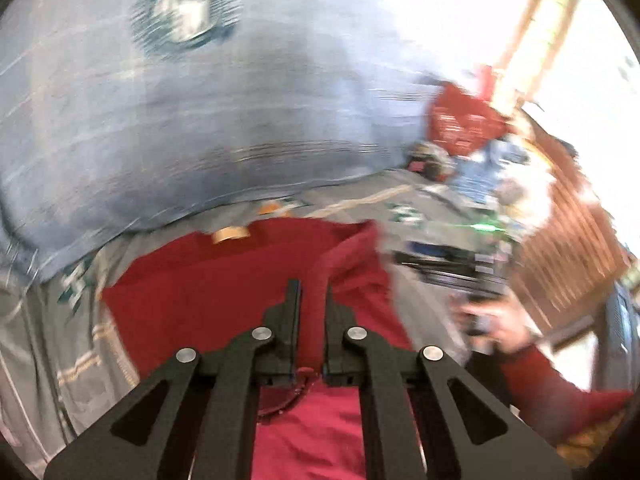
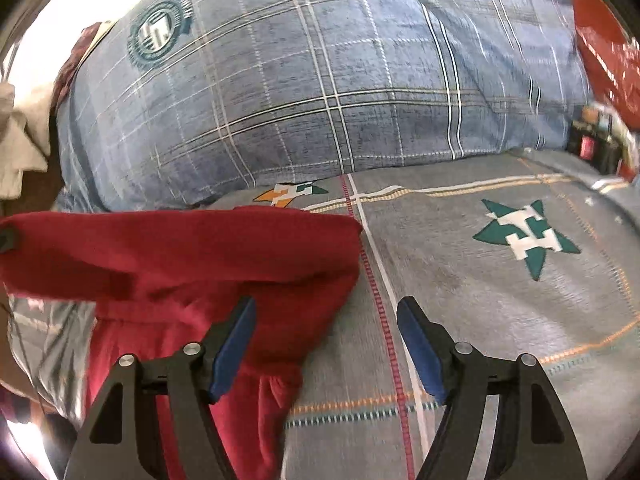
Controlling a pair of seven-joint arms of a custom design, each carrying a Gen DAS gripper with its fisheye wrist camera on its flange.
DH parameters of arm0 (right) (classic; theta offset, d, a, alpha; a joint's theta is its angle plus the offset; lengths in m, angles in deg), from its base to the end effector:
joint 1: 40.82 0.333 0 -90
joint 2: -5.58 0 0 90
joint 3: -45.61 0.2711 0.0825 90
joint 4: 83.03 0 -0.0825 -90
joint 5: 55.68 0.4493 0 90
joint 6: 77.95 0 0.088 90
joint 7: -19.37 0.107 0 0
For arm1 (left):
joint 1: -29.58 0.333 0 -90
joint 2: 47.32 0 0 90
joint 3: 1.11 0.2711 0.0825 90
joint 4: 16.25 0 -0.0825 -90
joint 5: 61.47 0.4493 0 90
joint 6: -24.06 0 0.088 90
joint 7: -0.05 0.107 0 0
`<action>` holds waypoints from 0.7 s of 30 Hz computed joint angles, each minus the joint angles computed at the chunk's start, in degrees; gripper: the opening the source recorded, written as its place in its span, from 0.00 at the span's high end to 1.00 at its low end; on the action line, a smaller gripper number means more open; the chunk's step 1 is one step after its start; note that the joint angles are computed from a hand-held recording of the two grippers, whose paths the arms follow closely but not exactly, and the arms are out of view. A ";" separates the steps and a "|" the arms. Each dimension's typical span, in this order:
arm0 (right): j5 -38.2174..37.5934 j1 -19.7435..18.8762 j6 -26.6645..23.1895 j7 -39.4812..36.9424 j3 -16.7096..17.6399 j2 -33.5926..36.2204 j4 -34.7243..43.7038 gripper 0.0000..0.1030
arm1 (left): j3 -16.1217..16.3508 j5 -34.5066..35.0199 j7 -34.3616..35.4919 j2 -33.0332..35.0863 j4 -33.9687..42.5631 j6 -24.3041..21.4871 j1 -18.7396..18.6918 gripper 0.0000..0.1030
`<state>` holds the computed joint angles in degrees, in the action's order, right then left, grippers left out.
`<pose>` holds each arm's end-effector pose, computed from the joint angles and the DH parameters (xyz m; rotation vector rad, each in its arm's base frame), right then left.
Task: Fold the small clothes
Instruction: 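Grasp the sweater edge with the left gripper while the right gripper grasps the opposite edge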
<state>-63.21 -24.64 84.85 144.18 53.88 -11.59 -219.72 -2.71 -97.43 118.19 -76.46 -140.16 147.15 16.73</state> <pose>0.5137 0.2425 0.4468 -1.6608 1.7637 -0.4083 0.5005 -0.1562 0.6098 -1.4484 2.5194 -1.1530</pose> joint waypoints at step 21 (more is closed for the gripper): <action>-7.35 2.10 -0.87 1.27 -3.86 17.49 16.56 0.89 | -2.24 -2.34 -11.42 20.56 3.60 6.19 8.21 0.95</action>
<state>-70.56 -22.54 83.99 145.45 50.02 5.89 -203.16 -4.95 -99.77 106.77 -55.91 -136.56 153.33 24.94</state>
